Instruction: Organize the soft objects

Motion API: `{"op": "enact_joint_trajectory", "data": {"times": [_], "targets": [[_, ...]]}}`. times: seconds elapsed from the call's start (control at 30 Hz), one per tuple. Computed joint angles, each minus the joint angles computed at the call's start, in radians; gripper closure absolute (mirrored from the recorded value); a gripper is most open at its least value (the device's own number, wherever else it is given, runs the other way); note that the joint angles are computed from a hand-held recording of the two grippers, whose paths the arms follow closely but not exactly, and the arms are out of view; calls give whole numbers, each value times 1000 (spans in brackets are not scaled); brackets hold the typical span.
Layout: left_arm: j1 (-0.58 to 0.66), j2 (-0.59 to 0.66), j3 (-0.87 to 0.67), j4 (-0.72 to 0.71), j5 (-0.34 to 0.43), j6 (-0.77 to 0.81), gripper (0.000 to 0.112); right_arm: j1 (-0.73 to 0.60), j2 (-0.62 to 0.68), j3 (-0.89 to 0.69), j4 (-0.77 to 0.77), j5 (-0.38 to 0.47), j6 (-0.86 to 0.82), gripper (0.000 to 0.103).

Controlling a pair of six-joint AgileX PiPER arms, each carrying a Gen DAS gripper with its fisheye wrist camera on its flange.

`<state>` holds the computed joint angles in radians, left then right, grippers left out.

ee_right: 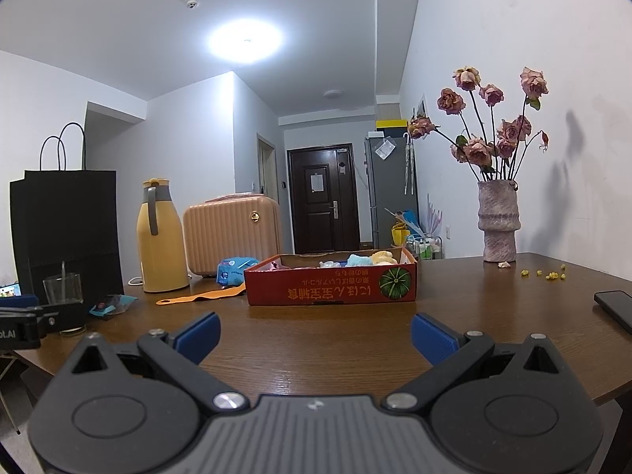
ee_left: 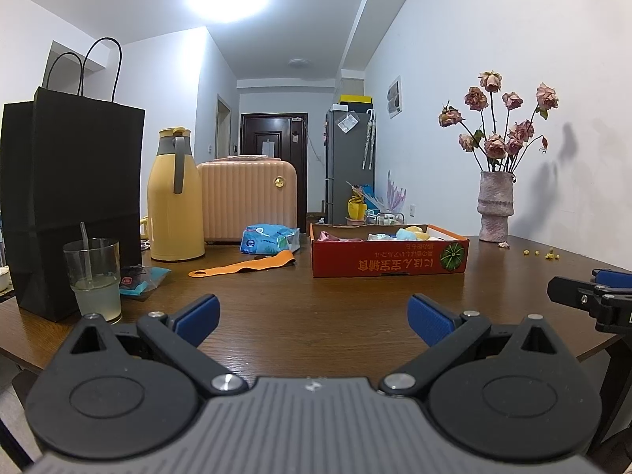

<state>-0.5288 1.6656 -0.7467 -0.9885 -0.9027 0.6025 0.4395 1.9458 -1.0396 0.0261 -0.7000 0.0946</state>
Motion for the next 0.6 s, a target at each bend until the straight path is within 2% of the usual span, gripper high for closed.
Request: {"op": "enact_joint_trajectory", "data": {"times": [0.6], "targets": [[-1, 0, -1, -3, 0, 2, 9, 2, 1, -4, 5, 11, 1, 0]]}}
